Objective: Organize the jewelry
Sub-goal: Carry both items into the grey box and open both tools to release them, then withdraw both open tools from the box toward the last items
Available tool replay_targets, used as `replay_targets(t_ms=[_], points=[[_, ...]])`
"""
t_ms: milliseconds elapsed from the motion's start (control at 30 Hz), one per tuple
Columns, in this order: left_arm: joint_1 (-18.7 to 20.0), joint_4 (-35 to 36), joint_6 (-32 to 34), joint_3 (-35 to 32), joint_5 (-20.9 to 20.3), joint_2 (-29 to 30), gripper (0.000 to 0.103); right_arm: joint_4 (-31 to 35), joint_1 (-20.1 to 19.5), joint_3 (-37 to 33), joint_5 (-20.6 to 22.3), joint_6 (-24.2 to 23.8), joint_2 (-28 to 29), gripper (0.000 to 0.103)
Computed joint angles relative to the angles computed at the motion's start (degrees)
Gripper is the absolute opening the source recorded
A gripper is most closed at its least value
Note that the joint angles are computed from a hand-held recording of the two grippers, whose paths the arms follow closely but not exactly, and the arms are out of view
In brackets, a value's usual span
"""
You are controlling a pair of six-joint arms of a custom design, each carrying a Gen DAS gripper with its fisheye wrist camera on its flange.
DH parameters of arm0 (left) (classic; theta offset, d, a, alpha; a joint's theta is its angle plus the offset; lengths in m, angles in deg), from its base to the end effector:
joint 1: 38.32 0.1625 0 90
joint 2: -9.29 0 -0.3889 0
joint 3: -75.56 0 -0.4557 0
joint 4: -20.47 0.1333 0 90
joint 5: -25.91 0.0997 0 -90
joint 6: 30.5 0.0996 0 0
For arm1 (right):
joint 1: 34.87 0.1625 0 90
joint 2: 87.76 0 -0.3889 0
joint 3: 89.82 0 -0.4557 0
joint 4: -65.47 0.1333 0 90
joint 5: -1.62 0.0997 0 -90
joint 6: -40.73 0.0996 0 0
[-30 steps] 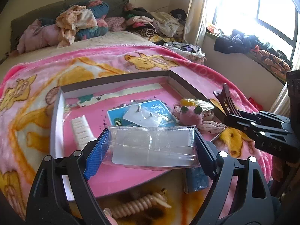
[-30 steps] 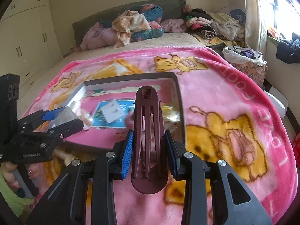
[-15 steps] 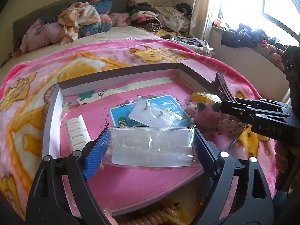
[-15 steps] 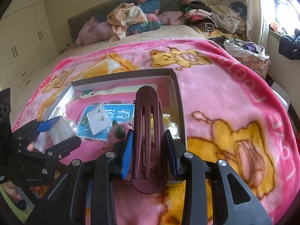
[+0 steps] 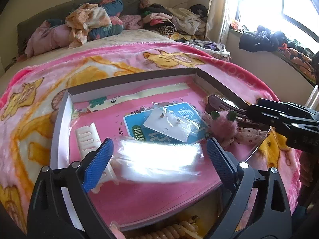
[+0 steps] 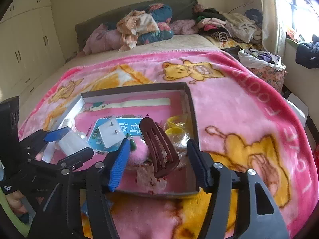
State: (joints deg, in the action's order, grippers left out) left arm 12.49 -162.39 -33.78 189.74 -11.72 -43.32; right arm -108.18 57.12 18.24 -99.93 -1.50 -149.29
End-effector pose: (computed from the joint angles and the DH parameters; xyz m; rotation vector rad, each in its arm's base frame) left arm -0.1957 -0.5758 0.0706 0.4049 2.2700 -1.0031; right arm 0.1354 -0.6330 0.1560 0.9101 -2.4783 0.7401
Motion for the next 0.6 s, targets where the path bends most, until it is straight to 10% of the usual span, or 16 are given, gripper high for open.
replay_targets(t_ms=[600], points=[[-4.01,-4.83,-0.67,6.71,3.84,-4.26,0.091,-1.85,-1.36,9.74,3.32,-0.35,-7.88,0.071]])
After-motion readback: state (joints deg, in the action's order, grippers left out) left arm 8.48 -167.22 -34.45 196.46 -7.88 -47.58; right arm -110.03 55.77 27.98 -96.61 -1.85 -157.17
